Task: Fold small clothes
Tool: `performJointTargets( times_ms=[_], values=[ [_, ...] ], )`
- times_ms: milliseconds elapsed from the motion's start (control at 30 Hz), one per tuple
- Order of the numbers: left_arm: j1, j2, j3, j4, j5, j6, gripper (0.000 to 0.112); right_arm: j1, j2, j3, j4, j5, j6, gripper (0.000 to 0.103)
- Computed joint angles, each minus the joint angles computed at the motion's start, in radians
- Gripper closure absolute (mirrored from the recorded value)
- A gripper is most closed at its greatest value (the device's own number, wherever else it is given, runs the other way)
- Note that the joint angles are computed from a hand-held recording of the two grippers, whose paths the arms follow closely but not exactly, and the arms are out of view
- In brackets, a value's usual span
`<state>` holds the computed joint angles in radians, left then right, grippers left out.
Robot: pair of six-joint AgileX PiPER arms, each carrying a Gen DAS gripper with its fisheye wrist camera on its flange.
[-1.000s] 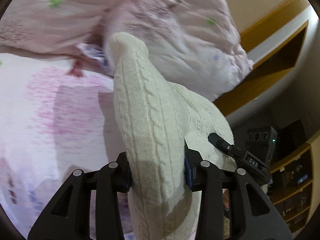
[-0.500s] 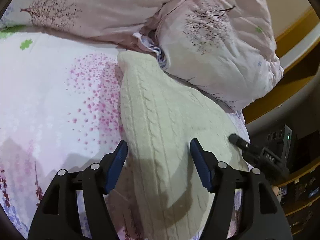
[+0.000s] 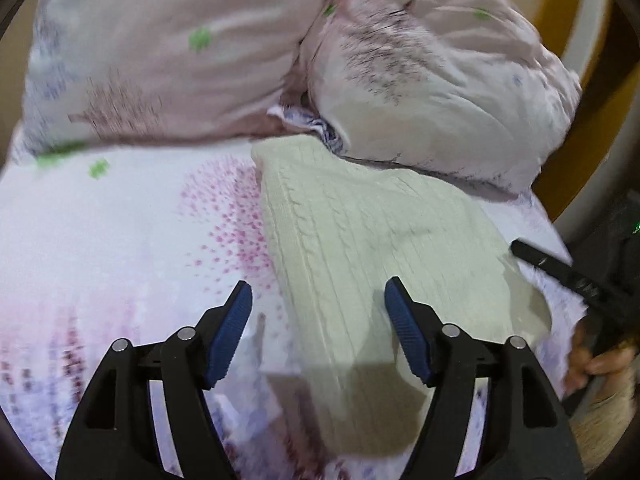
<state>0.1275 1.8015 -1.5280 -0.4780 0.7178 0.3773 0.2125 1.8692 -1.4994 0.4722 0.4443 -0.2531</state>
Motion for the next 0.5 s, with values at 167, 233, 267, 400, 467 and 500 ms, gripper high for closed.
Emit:
performJointTargets(
  times_ms=[167, 233, 267, 400, 467, 500],
  values=[
    [-0.066, -0.1, 0.13, 0.153, -0.083, -0.063, 0.031, 0.051, -0.106, 0.145, 0.106, -0.064, -0.201, 0.066],
    [-0.09, -0.102, 0.148, 0.218, -0.1, -0.114, 0.03, 0.067, -0.106, 0.157, 0.065, -0.057, -0.187, 0.067],
    [-0.098, -0.103, 0.158, 0.242, -0.111, -0.137, 0.03, 0.076, -0.102, 0.161, 0.017, -0.061, -0.151, 0.067],
    [-0.111, -0.096, 0.174, 0.297, -0.134, -0.185, 0.027, 0.106, -0.053, 0.127, -0.232, -0.026, 0.065, 0.067],
    [-0.119, -0.086, 0.174, 0.325, -0.139, -0.206, 0.025, 0.119, -0.042, 0.129, -0.315, -0.028, 0.133, 0.067],
    [-0.118, -0.077, 0.168, 0.321, -0.138, -0.206, 0.025, 0.124, -0.034, 0.122, -0.347, -0.026, 0.161, 0.067]
  ],
)
